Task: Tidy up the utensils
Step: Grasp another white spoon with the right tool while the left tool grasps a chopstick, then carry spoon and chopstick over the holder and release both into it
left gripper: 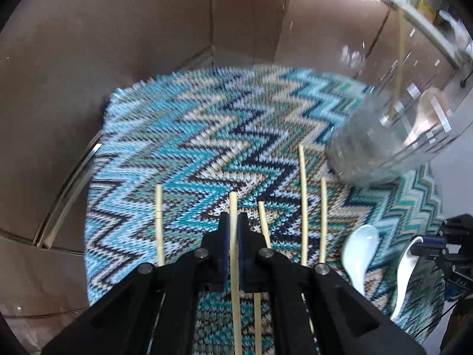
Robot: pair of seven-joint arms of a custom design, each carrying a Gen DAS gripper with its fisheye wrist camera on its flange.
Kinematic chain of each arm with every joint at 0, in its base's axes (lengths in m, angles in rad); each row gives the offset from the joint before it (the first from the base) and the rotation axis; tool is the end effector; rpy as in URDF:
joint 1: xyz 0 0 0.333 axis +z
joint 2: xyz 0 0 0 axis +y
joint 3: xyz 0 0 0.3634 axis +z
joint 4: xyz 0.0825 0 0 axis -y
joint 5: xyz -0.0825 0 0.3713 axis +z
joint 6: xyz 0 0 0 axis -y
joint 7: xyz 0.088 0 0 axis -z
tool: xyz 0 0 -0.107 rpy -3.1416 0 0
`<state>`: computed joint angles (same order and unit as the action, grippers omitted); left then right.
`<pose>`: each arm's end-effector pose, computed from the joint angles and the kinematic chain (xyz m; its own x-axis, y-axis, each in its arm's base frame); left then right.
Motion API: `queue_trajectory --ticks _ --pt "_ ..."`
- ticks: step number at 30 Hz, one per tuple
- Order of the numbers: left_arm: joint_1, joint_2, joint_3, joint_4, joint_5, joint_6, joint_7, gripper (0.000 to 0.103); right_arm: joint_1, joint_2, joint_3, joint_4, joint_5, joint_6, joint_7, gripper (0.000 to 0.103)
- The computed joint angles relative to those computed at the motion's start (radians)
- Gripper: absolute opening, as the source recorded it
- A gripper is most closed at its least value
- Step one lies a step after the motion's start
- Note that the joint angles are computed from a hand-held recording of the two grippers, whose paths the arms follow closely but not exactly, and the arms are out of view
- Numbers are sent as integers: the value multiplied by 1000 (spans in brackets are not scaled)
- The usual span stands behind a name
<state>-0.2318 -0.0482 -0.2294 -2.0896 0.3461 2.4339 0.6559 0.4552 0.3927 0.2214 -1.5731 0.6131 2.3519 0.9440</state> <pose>0.4972 -0.2484 0.5394 0.2109 -0.9744 0.0776 -0.8627 -0.2229 -0.4540 0.5659 0.4305 0.5130 0.8024 -0.4831 -0.3504 -0.5946 -0.5968 -0.5388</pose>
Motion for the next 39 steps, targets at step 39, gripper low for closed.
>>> queue_trajectory --ticks 39 --pt "111 -469 -295 2 435 -54 -608 4 44 -647 25 -621 -282 794 477 5"
